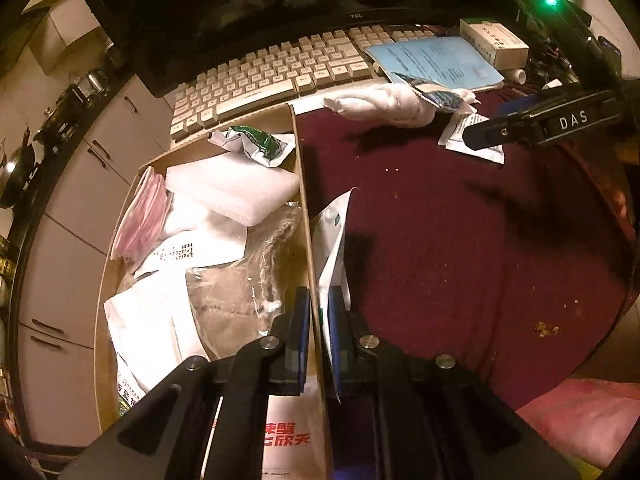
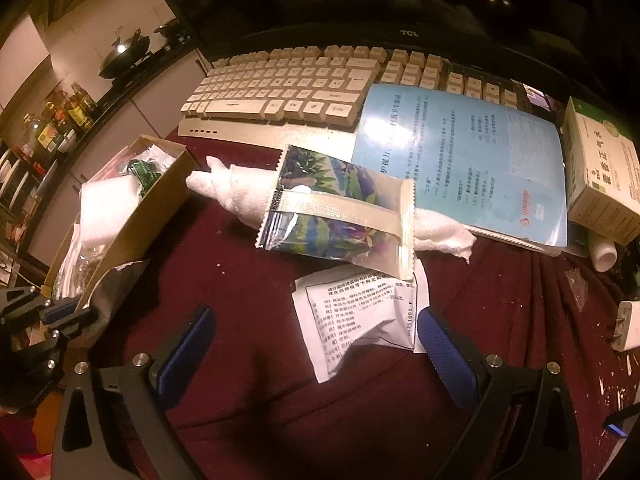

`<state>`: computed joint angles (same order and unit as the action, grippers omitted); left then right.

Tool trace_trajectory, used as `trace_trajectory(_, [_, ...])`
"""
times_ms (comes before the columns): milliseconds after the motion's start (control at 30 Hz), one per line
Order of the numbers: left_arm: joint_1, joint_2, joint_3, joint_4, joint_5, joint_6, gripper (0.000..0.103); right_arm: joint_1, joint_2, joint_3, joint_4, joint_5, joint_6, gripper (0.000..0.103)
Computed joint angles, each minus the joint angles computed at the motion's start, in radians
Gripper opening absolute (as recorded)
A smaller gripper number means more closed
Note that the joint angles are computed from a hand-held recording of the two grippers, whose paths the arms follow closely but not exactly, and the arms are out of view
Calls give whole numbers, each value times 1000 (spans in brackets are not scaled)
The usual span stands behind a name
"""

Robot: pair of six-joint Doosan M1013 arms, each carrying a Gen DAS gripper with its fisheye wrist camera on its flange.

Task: Organize soft objects
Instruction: 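Grasp the white red-cross sachet with the left tool while the right tool approaches the printed sachet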

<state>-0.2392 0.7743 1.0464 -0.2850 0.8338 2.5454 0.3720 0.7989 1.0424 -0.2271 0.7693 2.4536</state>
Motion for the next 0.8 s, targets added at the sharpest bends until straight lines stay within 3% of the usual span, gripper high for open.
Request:
trace_trajectory(100, [-2,-1,7,1,-11,9,9,-1,6,-7,11,17,-16,101])
trace_trajectory(233, [0,1,0,-10,15,14,14,3,29,-40,-1,82,-30,89])
trace_trajectory(267, [0,1,0,-16,20,22,17,4,33,-48,-14,98,-26,87])
trace_trajectory(333, [-2,-7,16,-12,-1,41,38,6,38,-56,-39,114,-15,81])
trace_trajectory(400, [-4,-16,31,-22,-10,69,45,7,43,-66,-61,134,-10,73])
trace_trajectory(500, [-8,-28,53,-28,-36,102,52,4,42,-64,-68,139,0,72])
trace_trajectory(600, [-15,-31,62,-19,-47,119,53,-1,32,-47,-62,133,21,72])
trace_trajectory(800, [-34,-34,79,8,-63,152,53,-3,32,-47,-40,158,15,89])
